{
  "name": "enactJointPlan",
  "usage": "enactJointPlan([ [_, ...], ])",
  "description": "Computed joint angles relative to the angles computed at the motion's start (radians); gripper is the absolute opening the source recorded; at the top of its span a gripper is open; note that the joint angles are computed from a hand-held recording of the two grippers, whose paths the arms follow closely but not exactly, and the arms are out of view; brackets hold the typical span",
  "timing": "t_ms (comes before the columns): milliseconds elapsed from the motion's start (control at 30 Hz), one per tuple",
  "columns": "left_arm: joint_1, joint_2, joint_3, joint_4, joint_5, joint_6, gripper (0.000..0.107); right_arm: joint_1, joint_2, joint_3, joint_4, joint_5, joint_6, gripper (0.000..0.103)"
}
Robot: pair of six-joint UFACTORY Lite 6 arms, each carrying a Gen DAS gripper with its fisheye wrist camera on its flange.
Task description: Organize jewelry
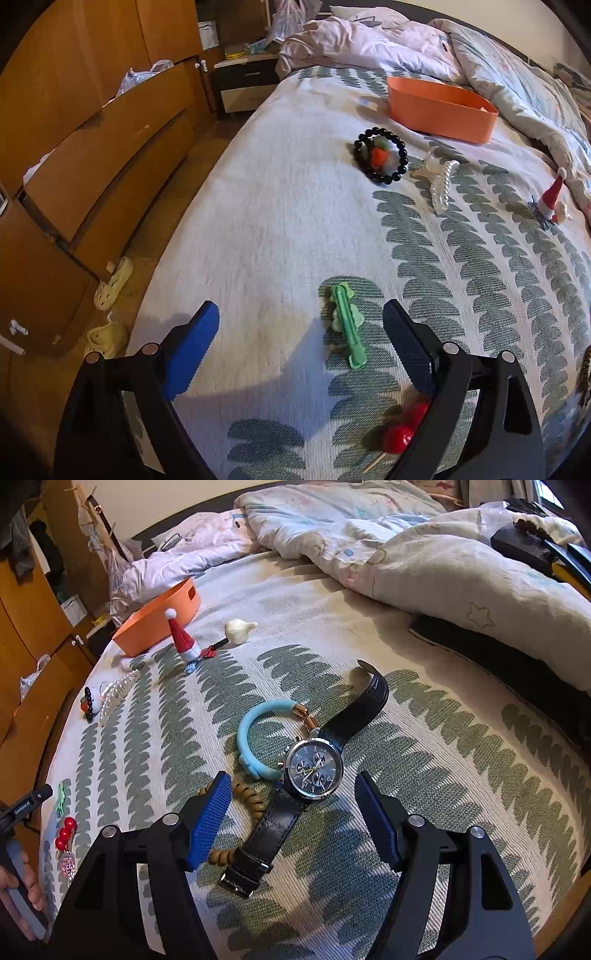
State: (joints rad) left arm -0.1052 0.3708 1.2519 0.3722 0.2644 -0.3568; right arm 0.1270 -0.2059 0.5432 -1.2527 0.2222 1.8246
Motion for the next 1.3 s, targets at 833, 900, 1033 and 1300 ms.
enactJointPlan([
  [833, -0.027, 0.126, 0.06, 0.181, 0.008, -0.187, 0.085, -0.041, 0.046, 0.002, -0.117, -0.045, 0.121, 0.041],
  [900, -0.026, 0.118, 0.053, 0.182, 0.0, -0.187, 0.077, -0.056, 0.029, -0.011, -0.123, -0.062, 0.127, 0.038],
  [1033, -0.022, 0.105, 0.045, 0.184, -0.006, -0.189, 0.064, -0.052, -0.019, -0.03, -0.12, -0.057, 0.125, 0.025],
  [1300, -0.005, 0.106, 0.052, 0.156, -0.013, -0.17, 0.047, -0.07, -0.034, -0.039, -0.045, -0.081, 0.05, 0.023],
])
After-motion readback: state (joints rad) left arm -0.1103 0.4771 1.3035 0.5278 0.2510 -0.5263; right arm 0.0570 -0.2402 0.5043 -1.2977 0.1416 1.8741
